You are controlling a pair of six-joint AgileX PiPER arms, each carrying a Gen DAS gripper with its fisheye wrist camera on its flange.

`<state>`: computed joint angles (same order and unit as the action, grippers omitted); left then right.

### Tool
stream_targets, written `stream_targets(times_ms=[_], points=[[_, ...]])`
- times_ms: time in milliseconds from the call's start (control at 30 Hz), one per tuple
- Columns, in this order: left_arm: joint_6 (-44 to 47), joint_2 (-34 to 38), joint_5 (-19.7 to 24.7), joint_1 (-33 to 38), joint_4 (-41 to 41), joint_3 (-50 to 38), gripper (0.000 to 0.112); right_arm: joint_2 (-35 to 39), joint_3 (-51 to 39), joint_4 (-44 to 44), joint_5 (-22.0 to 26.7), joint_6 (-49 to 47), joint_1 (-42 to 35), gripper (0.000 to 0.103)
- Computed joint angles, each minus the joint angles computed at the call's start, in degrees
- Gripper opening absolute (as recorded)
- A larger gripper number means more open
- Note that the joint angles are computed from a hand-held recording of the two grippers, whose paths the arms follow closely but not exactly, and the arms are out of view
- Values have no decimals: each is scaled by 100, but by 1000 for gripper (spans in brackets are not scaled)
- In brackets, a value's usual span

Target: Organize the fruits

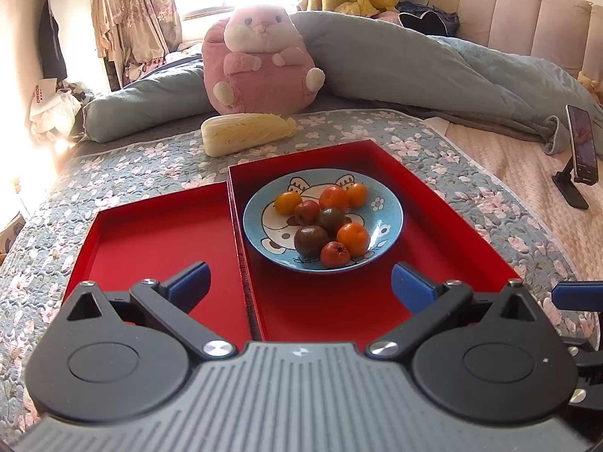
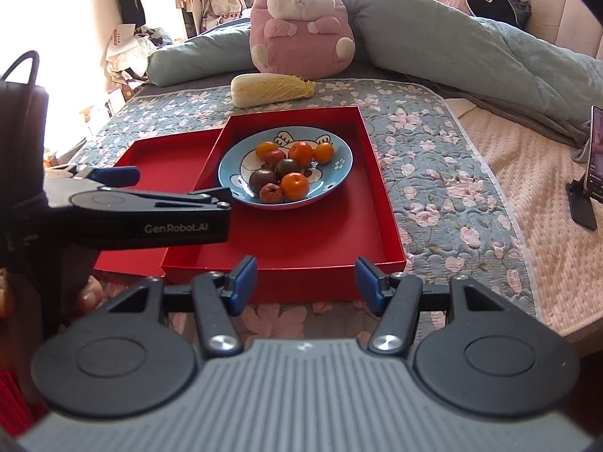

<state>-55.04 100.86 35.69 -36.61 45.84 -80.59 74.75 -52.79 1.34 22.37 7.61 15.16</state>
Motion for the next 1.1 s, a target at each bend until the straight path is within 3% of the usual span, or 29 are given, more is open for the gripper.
stream_targets(times_ms=[1100], points=[[-76, -13, -53, -4, 167, 87, 103, -17, 20, 35, 5, -25, -12, 60]])
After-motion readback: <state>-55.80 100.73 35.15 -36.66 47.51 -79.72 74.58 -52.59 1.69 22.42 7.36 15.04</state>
